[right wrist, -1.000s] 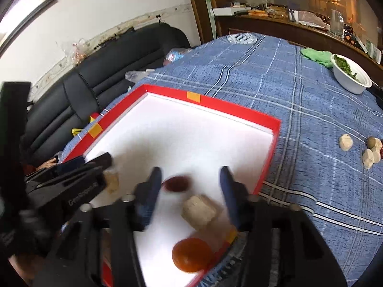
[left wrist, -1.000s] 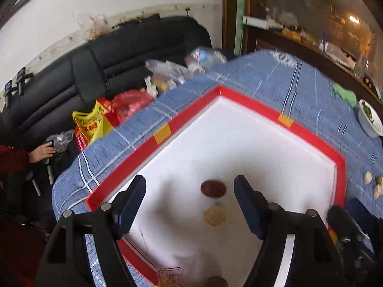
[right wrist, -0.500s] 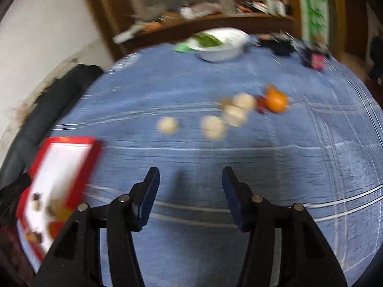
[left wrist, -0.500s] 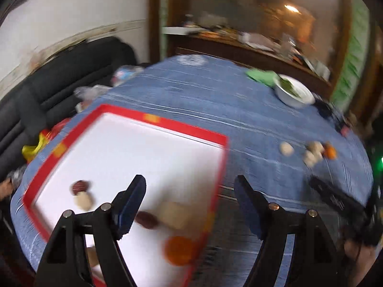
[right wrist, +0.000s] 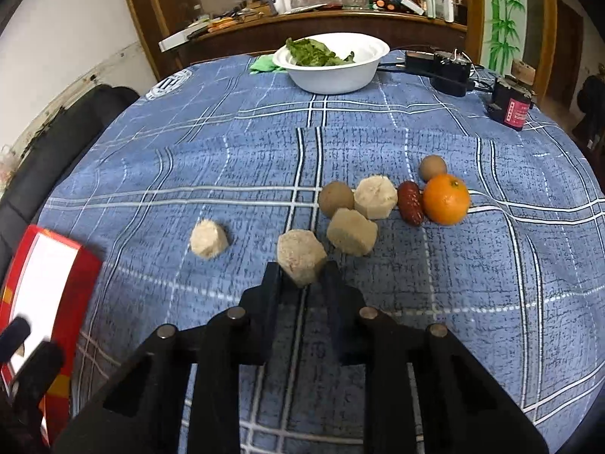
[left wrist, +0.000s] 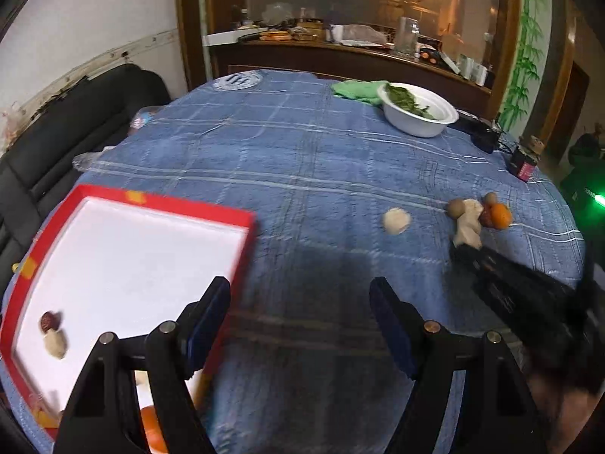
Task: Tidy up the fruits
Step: 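Grasp the beige rough chunk with the right tool while the left tool grasps the tan round cookie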
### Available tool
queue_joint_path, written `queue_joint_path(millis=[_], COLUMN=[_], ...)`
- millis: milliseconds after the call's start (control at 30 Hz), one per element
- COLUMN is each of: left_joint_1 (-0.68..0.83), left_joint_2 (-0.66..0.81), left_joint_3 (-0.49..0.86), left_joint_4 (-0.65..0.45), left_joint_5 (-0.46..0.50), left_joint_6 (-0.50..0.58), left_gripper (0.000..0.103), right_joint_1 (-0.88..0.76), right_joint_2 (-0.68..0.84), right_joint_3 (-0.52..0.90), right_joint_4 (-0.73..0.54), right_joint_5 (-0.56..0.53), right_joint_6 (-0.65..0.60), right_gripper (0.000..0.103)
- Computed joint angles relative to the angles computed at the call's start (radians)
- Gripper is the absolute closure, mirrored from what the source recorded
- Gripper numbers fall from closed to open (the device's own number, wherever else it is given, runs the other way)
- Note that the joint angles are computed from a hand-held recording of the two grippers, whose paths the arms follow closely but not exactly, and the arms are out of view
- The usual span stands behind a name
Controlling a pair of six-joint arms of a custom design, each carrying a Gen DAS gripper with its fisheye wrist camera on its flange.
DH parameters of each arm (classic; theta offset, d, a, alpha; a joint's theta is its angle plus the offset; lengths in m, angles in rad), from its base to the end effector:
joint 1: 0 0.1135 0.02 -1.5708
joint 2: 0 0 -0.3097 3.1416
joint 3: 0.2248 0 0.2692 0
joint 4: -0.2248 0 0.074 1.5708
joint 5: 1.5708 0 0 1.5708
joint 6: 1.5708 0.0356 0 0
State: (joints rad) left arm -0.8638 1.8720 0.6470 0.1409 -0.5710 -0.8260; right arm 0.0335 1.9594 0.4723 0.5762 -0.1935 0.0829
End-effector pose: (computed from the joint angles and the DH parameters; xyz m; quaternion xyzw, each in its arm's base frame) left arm 0.2133 -0.2201 0.0908 -0.0502 0.9324 0.0085 0.3579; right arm 0.2855 0.0164 0.0576 -0.0080 0.9421 0.1100 0.3166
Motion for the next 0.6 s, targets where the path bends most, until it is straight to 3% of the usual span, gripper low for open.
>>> queue_joint_path(millis=[133,333,433,467,500,600], left_joint_1=[0.023,0.058,0.067,0.069,0.068,0.044], left_joint_2=[0.116,0.278,0.331,0.332,0.332,0.327], left_joint_3=[0.132,0.335,0.421,0.427,0.443,0.445], left_joint_4=[0.013,-0.045,-0.104,-0.101,-0.119,-0.157], left_joint_5=[0.049,0.08,0.064,0.071,0.075,0.046], left_joint_6=[0.03,0.046,0.078,0.099,0.131,0.143], left_gripper=[0.028,0.039,0.053,0.071,0.08,0.08], right_joint_1=[-0.116,-0.259,-0.271,-0.273,-0.271,-0.277], right_joint_2=[-0.062,-0.064,-0.041,-0.038,-0.035,-0.036], right_joint_3=[-0.091,-0.162,-0.155,-0.152,-0.148,-0.146], right_joint_4=[0.058,0.149,0.167,0.166,0.165,0.164], right_joint_5=[-0.105,-0.222,-0.251,-0.261,-0.264,-0.281], right_joint_6=[-0.019,-0.042,-0.037,-0.041,-0.043,-0.049], right_gripper=[0.078,0.078,0.078,0.078,0.078,0.078])
